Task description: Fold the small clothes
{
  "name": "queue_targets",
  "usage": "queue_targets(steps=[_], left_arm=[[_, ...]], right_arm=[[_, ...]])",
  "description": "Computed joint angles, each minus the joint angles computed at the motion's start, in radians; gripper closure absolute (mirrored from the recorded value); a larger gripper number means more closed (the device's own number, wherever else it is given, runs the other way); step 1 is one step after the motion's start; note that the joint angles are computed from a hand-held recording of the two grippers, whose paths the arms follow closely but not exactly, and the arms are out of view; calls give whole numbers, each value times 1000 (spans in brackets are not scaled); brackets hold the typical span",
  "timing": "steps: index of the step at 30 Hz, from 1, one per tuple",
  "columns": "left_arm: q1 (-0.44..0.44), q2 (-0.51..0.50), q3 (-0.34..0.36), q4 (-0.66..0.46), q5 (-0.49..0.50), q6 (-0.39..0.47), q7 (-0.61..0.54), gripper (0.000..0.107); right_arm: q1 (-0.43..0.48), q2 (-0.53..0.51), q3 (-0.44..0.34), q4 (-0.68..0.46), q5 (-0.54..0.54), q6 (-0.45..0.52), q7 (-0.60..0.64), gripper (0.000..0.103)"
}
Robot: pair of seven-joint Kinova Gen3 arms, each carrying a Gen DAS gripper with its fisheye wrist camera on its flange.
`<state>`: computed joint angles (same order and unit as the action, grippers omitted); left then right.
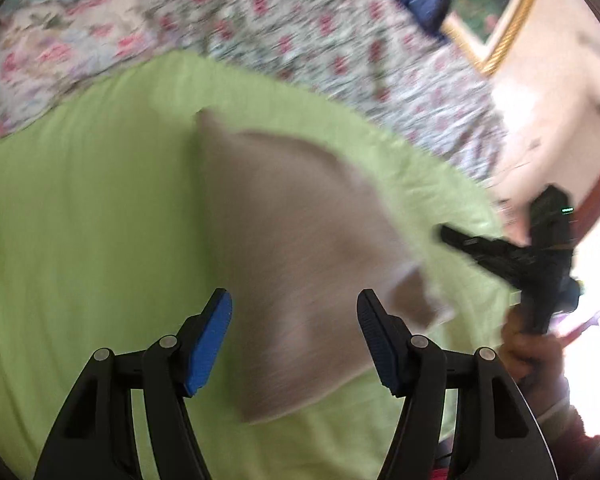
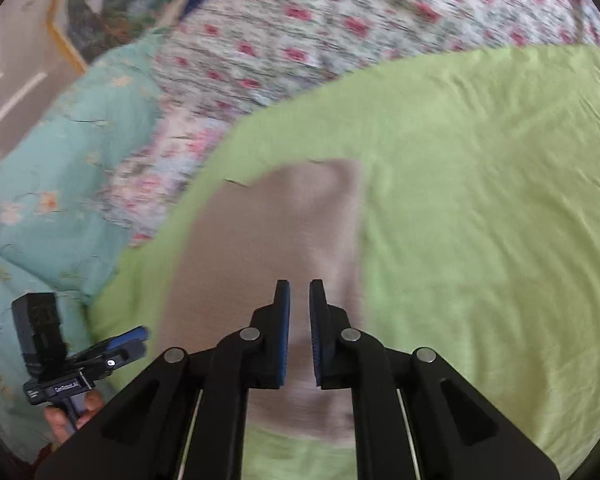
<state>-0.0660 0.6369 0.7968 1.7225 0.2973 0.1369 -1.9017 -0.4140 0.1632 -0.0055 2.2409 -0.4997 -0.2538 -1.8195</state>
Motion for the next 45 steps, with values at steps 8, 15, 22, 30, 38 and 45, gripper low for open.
queue_targets(steps=[8,15,22,30,38,45], left_arm=[[114,161,-62,-261,-63,154,35,59],[237,160,-238,-350,31,243,1,80],[157,57,-163,-147,104,121,-130,79],[120,33,-147,21,105,66,-143,79],[173,4,-191,59,42,-3,-43,79],[247,-30,-265,80,-36,-33,68,78]], right_arm=[[241,229,-154,-189,278,106,-231,98],[145,230,-33,-159,320,72,-283,103],[-179,116,214,-60,57,77,-35,99],[-415,105,358,109,-150,8,56,98],[-311,110,176,138,-326,-116,200,98],[-307,104,117,134,-521,-148,370,99]])
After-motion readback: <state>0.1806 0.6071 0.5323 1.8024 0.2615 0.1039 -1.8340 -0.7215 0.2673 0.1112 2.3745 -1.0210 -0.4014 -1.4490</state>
